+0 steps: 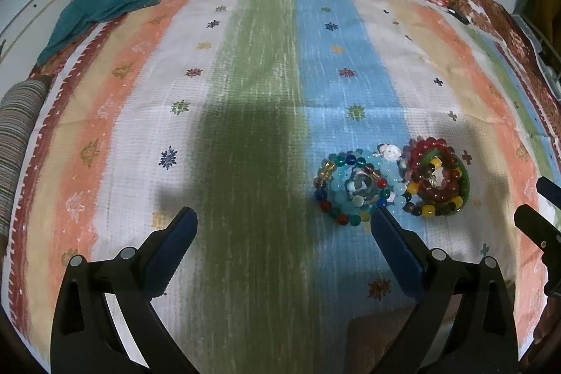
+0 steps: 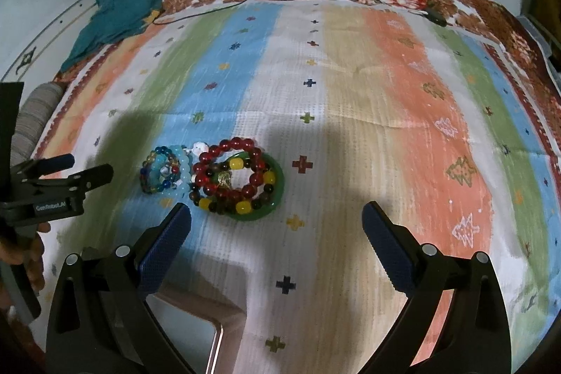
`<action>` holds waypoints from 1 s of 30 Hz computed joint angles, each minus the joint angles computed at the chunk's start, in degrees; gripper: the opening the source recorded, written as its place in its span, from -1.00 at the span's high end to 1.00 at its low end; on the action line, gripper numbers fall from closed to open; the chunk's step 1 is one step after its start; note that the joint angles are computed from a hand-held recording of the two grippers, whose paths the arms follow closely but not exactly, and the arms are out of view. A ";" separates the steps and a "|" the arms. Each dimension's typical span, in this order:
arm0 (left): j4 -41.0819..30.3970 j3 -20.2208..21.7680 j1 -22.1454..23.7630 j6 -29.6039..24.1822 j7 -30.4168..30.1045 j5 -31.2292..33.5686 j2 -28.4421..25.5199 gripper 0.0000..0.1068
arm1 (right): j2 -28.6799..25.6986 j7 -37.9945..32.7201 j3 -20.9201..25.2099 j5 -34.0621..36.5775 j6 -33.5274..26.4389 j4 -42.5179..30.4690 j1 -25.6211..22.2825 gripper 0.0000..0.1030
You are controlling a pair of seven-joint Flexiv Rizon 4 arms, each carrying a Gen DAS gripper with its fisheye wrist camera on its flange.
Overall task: Organize jewelry
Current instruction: 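Grasp the dark red bead bracelet with the right gripper while the left grasps the multicolour beaded bracelet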
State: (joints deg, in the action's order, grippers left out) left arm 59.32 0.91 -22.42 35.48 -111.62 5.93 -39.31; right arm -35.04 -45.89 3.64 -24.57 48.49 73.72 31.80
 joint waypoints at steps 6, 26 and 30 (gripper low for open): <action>-2.74 0.05 0.18 -1.49 0.75 -0.16 -1.81 -0.70 | -1.84 -2.73 0.23 0.34 -1.88 -3.12 -0.26 -0.92; -10.95 0.58 0.15 -7.94 4.57 -0.46 -7.86 -0.49 | -10.84 -8.13 0.17 6.05 -6.42 -16.06 -0.18 -0.72; -12.37 0.96 -0.12 -9.03 4.64 0.03 -8.73 -0.49 | -12.05 -9.06 0.12 6.81 -6.84 -17.83 -0.12 -0.71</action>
